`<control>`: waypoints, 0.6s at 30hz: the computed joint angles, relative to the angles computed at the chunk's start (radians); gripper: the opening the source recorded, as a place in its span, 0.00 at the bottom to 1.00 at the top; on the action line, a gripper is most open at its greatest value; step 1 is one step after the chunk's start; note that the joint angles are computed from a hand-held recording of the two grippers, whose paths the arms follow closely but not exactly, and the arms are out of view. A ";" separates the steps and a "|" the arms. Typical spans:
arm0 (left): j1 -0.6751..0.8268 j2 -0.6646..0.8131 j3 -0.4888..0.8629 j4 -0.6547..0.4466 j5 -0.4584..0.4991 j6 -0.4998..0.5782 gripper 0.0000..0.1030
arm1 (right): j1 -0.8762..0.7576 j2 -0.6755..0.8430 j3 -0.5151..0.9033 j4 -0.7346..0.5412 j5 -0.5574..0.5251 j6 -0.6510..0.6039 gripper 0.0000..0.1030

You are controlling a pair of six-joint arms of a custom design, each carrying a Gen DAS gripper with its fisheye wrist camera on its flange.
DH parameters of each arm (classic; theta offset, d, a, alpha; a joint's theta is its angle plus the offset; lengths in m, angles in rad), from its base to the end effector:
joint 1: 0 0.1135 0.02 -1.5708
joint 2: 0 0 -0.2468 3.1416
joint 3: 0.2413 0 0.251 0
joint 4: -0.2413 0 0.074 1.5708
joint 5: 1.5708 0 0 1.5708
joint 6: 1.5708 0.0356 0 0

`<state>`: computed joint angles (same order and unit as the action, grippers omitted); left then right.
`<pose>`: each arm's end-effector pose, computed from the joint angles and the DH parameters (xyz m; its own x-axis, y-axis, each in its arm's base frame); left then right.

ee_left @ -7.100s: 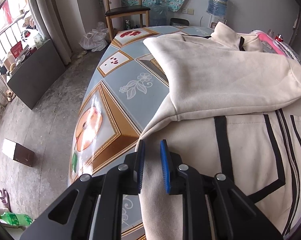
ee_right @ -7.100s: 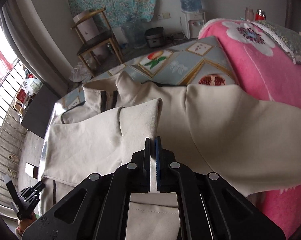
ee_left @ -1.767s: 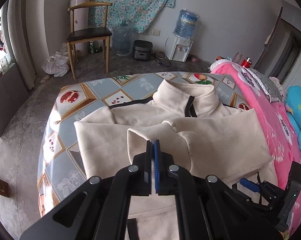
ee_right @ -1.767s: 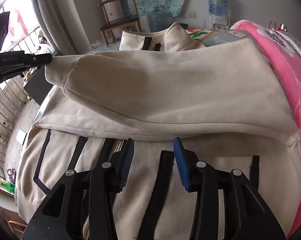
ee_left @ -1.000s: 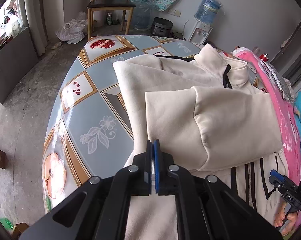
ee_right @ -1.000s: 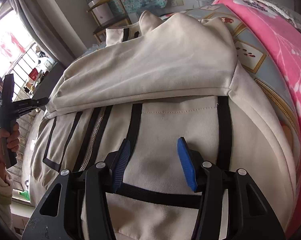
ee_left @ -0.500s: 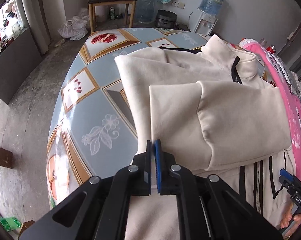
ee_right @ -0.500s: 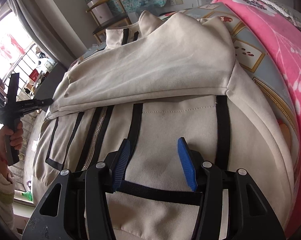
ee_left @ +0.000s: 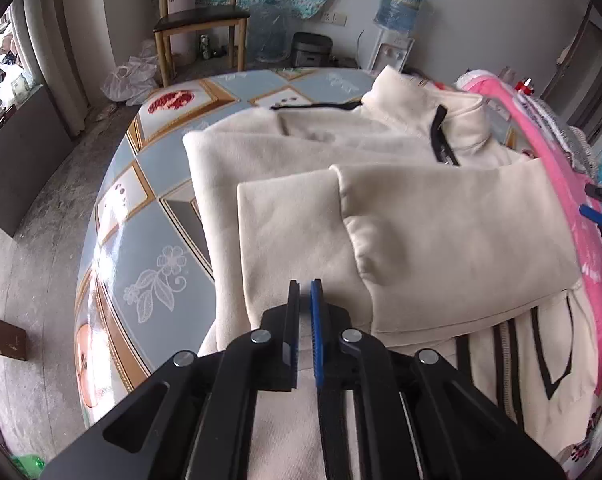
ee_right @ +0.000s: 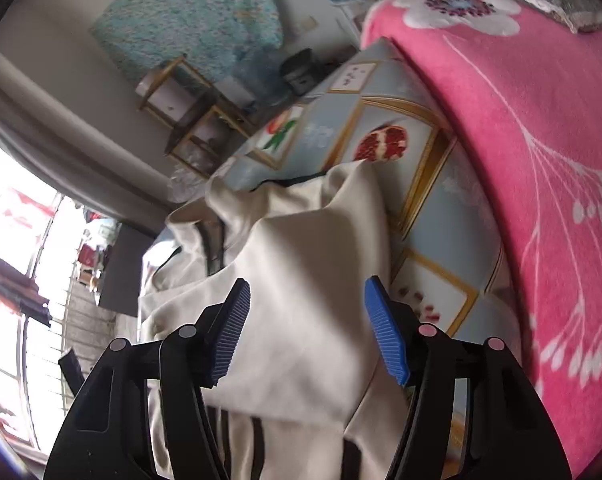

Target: Fold large clothes

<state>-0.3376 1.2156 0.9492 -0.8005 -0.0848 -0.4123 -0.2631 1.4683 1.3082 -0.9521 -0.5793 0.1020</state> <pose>0.2255 -0.0760 0.2427 -0.8738 -0.1164 -0.4721 -0.0641 0.9900 -0.1255 0.2859 -0.0568 0.2863 -0.8630 0.3207 -0.3904 0.0719 0.8428 0.5334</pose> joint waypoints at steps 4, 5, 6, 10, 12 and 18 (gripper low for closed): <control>0.009 -0.020 -0.065 0.057 0.007 -0.011 0.05 | 0.040 0.229 0.142 0.036 0.099 0.067 0.43; 0.009 -0.025 -0.069 0.059 0.005 -0.002 0.05 | 0.049 0.265 0.165 0.045 0.120 0.079 0.40; 0.012 -0.028 -0.071 0.059 0.006 0.005 0.05 | 0.053 0.293 0.181 0.059 0.134 0.084 0.33; 0.026 -0.030 -0.074 0.065 0.020 0.018 0.05 | 0.059 0.342 0.213 0.107 0.137 0.109 0.06; 0.025 -0.036 -0.081 0.070 0.017 0.024 0.05 | 0.070 0.330 0.206 0.124 0.163 0.105 0.05; 0.028 -0.050 -0.099 0.084 0.018 0.053 0.05 | 0.055 0.239 0.089 0.269 0.213 0.124 0.04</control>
